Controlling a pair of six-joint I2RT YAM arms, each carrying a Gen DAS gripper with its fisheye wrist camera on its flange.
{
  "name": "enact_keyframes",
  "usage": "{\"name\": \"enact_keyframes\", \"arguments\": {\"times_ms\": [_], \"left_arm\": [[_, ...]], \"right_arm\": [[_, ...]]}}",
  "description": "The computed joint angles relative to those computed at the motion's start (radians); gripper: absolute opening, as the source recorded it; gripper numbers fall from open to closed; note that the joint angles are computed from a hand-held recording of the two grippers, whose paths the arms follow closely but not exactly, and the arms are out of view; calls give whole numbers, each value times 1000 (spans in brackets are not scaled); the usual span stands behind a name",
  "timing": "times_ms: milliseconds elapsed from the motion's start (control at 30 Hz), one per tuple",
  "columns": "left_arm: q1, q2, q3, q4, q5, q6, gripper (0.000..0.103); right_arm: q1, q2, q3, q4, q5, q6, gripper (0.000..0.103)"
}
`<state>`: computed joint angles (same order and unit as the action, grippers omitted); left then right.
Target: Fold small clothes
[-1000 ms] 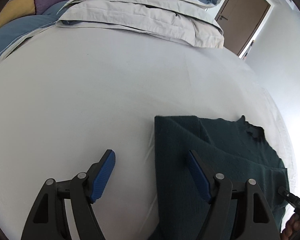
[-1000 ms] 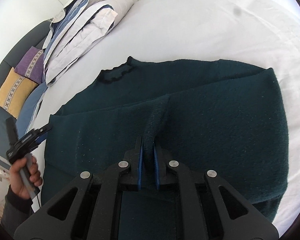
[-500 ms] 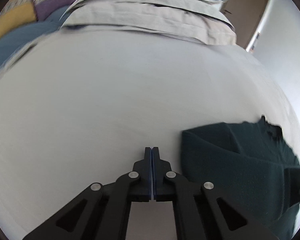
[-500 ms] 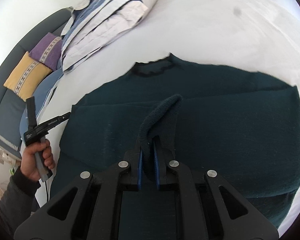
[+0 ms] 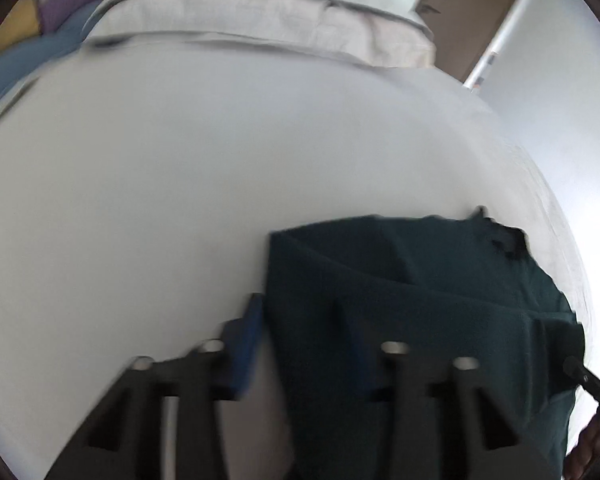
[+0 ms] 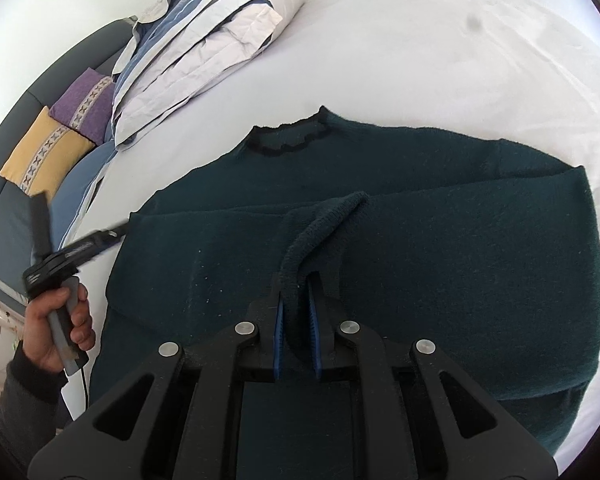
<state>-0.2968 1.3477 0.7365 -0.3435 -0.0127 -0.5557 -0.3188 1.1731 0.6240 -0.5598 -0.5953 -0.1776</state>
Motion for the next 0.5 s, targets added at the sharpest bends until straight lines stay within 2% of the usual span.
{"name": "enact_keyframes", "arguments": {"times_ms": [67, 100, 133, 233, 367, 500], "left_arm": [[1, -13, -11, 5, 1, -14, 24], [-3, -14, -5, -2, -5, -6, 14], [-16, -12, 7, -9, -28, 6, 9], [-28, -17, 14, -8, -61, 16, 8], [-16, -7, -15, 50, -102, 23, 8], [-38, -2, -56, 101, -149, 42, 8]], "right_arm": [[-40, 23, 6, -6, -29, -14, 11], [-60, 35, 7, -8, -41, -22, 11], [-71, 42, 6, -6, -44, -27, 11], [-90, 29, -10, -2, -43, -30, 8], [-76, -40, -26, -14, -29, -24, 7], [-48, 1, -14, 9, 46, -4, 7]]}}
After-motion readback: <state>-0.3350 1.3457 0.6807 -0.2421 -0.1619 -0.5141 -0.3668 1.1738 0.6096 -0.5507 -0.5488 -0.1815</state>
